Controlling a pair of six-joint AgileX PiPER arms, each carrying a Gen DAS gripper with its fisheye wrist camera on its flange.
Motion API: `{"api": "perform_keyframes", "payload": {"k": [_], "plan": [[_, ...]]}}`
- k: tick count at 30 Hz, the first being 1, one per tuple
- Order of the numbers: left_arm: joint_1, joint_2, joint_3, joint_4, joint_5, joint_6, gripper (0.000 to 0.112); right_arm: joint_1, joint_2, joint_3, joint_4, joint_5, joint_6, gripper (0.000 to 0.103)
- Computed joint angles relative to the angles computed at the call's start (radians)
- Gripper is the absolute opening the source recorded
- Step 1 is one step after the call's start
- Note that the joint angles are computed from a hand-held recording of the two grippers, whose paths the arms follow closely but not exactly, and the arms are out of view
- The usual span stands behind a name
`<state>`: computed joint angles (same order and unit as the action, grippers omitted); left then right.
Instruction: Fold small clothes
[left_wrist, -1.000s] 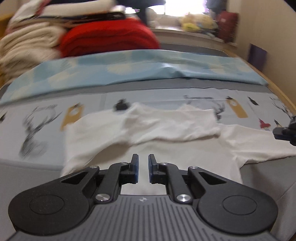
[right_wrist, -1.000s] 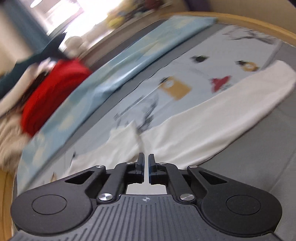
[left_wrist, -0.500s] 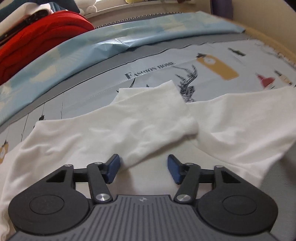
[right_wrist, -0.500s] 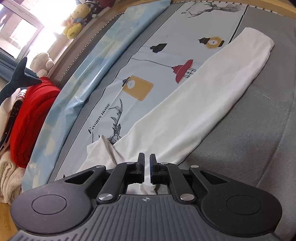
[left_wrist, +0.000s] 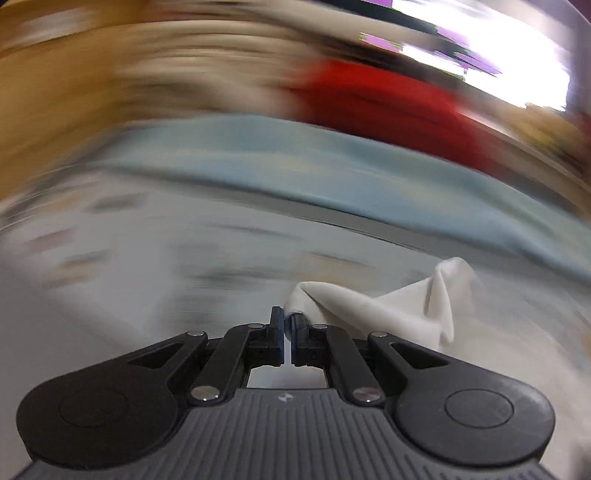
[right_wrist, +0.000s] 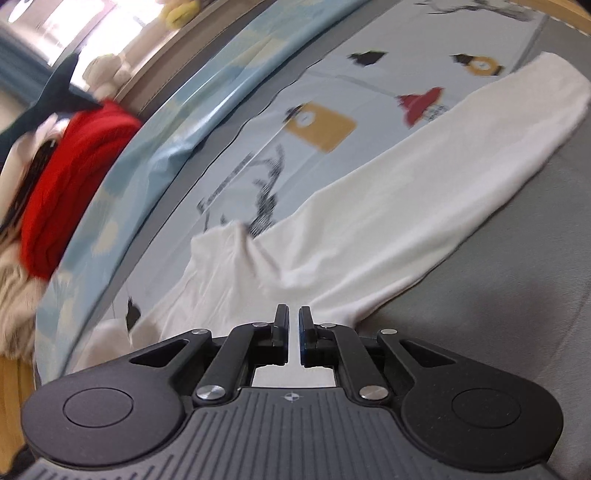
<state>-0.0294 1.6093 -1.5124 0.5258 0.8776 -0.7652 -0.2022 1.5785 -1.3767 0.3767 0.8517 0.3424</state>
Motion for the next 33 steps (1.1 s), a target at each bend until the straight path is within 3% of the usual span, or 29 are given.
{"api": "perform_keyframes", "payload": {"k": [2, 4, 6, 9, 10, 12, 14, 16, 18, 20, 22, 24, 26, 29, 31, 33], "plan": [[0.157, 0.026, -0.019, 0.126, 0.158, -0.193, 0.006, 0.045, 0.002, 0.005, -0.014, 0.000, 0.004, 0.006], [0.271, 0.027, -0.037, 0.115, 0.192, -0.259, 0.006, 0.077, 0.003, 0.008, -0.021, 0.003, 0.005, 0.006], [0.291, 0.013, -0.009, 0.077, 0.091, -0.165, 0.010, 0.116, 0.006, 0.007, -0.042, 0.003, 0.008, 0.006], [0.279, 0.016, 0.018, -0.188, -0.056, 0.135, 0.043, 0.163, 0.014, 0.006, -0.077, -0.006, 0.021, 0.006], [0.272, 0.030, 0.022, -0.288, -0.079, 0.235, 0.045, 0.178, 0.020, 0.003, -0.088, -0.008, 0.027, 0.006], [0.275, 0.065, 0.013, -0.488, -0.062, 0.430, 0.045, 0.209, 0.029, 0.001, -0.118, -0.013, 0.047, 0.006], [0.263, 0.093, 0.037, -0.568, -0.062, 0.570, 0.045, 0.234, 0.037, 0.005, -0.140, -0.018, 0.060, 0.006], [0.238, 0.131, 0.063, -0.492, -0.069, 0.558, 0.045, 0.252, 0.048, 0.004, -0.149, -0.018, 0.063, 0.006], [0.244, 0.185, 0.068, -0.381, 0.014, 0.445, 0.050, 0.267, 0.063, -0.002, -0.161, -0.016, 0.073, 0.006], [0.239, 0.162, 0.081, -0.317, 0.036, 0.327, 0.050, 0.267, 0.079, -0.011, -0.164, -0.010, 0.078, 0.009], [0.190, 0.155, 0.043, -0.250, 0.099, 0.317, 0.046, 0.259, 0.089, -0.017, -0.167, -0.006, 0.094, 0.016], [0.171, 0.077, 0.097, -0.342, 0.011, 0.409, 0.046, 0.253, 0.096, -0.023, -0.186, -0.005, 0.114, 0.017], [0.187, 0.015, 0.151, -0.542, -0.061, 0.580, 0.048, 0.243, 0.097, -0.022, -0.200, -0.009, 0.129, 0.018], [0.170, 0.006, 0.171, -0.752, -0.077, 0.758, 0.048, 0.217, 0.092, -0.009, -0.198, -0.012, 0.135, 0.018], [0.145, 0.027, 0.184, -0.710, -0.066, 0.720, 0.048, 0.198, 0.091, 0.001, -0.187, -0.012, 0.129, 0.018], [0.113, 0.078, 0.177, -0.560, 0.004, 0.579, 0.047, 0.183, 0.091, 0.010, -0.187, -0.013, 0.125, 0.018]]}}
